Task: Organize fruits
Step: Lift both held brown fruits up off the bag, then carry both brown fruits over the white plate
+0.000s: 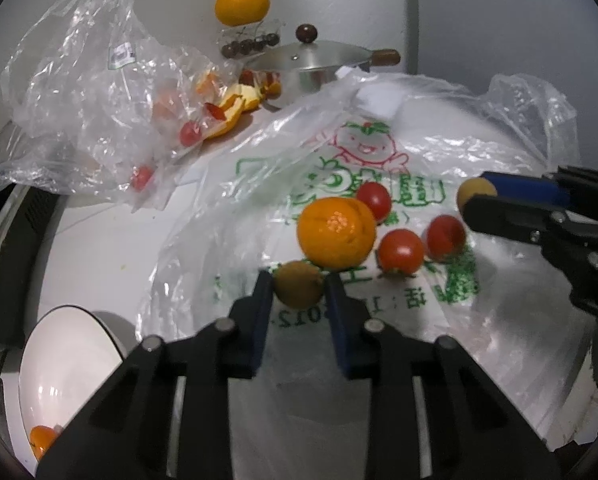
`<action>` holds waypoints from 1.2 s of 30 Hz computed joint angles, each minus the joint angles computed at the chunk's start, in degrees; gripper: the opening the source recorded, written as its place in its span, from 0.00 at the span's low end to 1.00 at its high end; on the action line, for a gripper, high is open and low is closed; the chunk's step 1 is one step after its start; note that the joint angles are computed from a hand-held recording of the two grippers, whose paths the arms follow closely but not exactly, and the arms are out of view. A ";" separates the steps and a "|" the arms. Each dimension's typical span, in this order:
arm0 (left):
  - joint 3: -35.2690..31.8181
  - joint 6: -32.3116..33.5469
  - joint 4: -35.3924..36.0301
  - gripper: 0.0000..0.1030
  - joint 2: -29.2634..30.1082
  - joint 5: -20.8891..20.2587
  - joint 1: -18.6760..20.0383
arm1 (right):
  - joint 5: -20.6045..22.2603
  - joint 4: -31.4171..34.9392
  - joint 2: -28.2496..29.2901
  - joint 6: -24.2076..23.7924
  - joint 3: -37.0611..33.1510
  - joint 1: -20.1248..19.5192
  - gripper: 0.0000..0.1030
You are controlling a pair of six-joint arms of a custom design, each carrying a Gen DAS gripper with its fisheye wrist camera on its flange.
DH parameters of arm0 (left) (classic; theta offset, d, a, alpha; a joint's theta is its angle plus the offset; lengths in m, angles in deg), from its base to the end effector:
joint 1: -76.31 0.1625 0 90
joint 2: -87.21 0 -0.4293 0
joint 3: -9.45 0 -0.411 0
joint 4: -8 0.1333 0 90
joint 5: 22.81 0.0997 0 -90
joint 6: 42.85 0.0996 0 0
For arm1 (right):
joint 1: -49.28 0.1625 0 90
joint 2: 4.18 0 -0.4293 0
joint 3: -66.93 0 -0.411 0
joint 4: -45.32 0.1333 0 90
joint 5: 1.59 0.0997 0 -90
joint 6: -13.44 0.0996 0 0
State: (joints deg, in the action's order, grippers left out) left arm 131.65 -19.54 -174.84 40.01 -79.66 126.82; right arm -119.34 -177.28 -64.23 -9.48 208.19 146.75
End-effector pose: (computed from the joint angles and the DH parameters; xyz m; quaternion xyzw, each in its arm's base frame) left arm -0.1848 -0.5196 0.0317 0.4556 0.8312 -0.1868 0.2581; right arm 0.1393 -0.3935 0.1512 0.1290 -0.8715 0.3881 0.2707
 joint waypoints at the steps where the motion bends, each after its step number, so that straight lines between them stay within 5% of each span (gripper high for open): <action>1: 0.30 -0.02 -0.15 0.27 -0.28 -0.20 -0.13 | -0.22 -0.06 0.03 0.01 0.00 0.17 0.26; 20: 5.96 -1.03 -0.82 0.27 -8.72 -3.85 -1.07 | -5.57 -0.30 2.57 1.31 -1.56 6.72 0.26; 36: 8.73 0.13 -0.39 0.27 -16.18 -5.45 1.71 | -9.31 -0.12 7.72 2.18 -5.13 12.26 0.26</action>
State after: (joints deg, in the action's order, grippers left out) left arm 140.37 -19.40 -175.23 23.83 -85.11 128.53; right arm -128.65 -177.40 -56.51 -7.31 203.06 159.01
